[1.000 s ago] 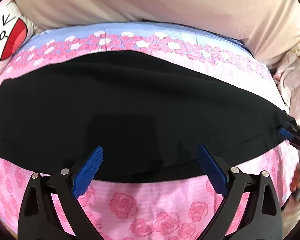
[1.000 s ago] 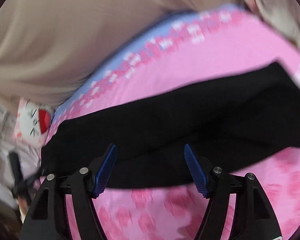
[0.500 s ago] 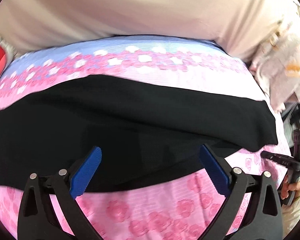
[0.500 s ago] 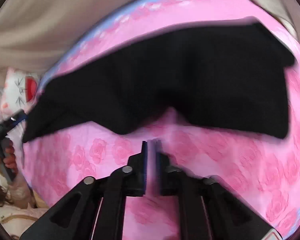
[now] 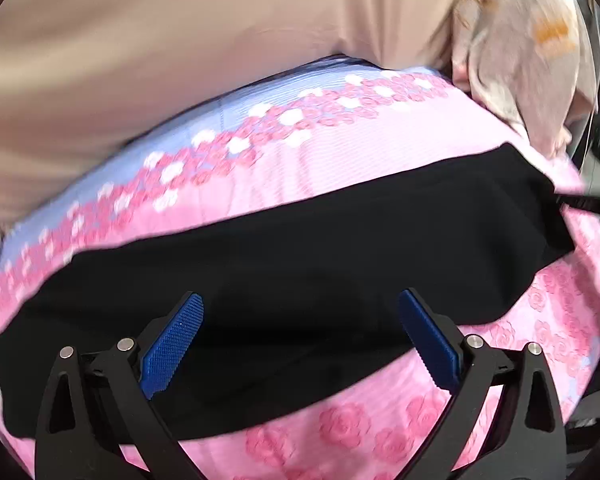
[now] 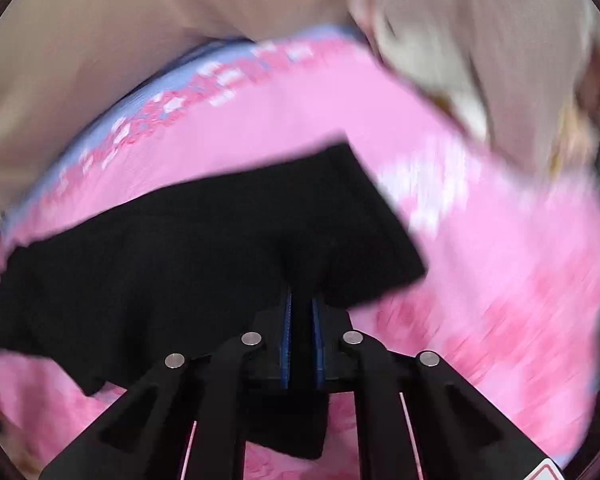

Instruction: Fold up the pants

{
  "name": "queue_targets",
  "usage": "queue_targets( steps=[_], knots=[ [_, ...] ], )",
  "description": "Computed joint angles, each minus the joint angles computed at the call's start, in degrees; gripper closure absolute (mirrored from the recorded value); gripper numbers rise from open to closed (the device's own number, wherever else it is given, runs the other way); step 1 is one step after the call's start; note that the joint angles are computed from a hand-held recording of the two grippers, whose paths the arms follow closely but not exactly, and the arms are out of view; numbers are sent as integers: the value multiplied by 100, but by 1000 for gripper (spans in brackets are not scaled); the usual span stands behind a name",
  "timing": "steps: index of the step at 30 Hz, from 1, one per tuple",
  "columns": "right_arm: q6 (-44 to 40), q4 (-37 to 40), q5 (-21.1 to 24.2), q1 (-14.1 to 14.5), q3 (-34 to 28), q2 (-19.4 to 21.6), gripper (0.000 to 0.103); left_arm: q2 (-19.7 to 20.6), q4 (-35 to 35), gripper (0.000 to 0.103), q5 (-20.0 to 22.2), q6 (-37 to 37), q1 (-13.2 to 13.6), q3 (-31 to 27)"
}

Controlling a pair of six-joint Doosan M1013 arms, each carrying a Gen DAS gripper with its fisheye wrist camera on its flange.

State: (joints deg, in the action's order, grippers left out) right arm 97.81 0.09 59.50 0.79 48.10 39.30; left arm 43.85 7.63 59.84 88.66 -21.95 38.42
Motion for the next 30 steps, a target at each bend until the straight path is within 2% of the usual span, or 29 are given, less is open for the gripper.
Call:
queue_targets(
  steps=[2, 4, 6, 9, 10, 11, 13, 16, 17, 19, 22, 25, 28, 30],
  knots=[
    [-140, -375, -506, 29, -11, -128, 96, 132, 141, 7, 8, -1, -81, -227],
    [-280, -368, -674, -69, -259, -71, 96, 320, 134, 7, 78, -53, -133, -554],
    [-454, -385, -346, -167, -829, 303, 95, 504, 154, 7, 175, -115, -174, -839],
    [-433, -674, 598, -227, -1700, 1032, 94, 691, 474, 7, 495, -395, -216, -1087],
    [-301, -701, 629, -257, -1663, 1080, 92, 673, 503, 7, 523, -462, -198, -1038],
    [-187, -608, 461, -276, -1513, 968, 91, 616, 538, 7, 510, -545, -168, -917],
    [22, -404, -185, -343, -879, 561, 90, 436, 703, 7, 410, -820, -85, -557],
    [-79, -96, -917, -349, -104, 1, 83, 247, 917, 7, 552, -1290, 88, -204],
    [-306, 105, -1003, -310, 87, -145, 71, 151, 940, 7, 583, -1423, 163, -35],
    [-747, 382, -998, -119, 342, -342, 56, -71, 1006, 7, 629, -1721, 303, 346],
    [-1691, 1179, -905, 198, 711, -541, 55, -428, 1049, 7, 662, -2209, 530, 954],
    [-2492, 2296, -539, 482, 831, -513, 55, -716, 866, 7, 596, -2595, 784, 1453],
    [-2880, 2770, 46, 840, 524, -235, 55, -886, 236, 7, 439, -2757, 1077, 1779],
    [-2828, 3135, 469, 1016, 164, 22, 55, -989, -160, 7, 275, -2689, 1217, 1984]
  ],
)
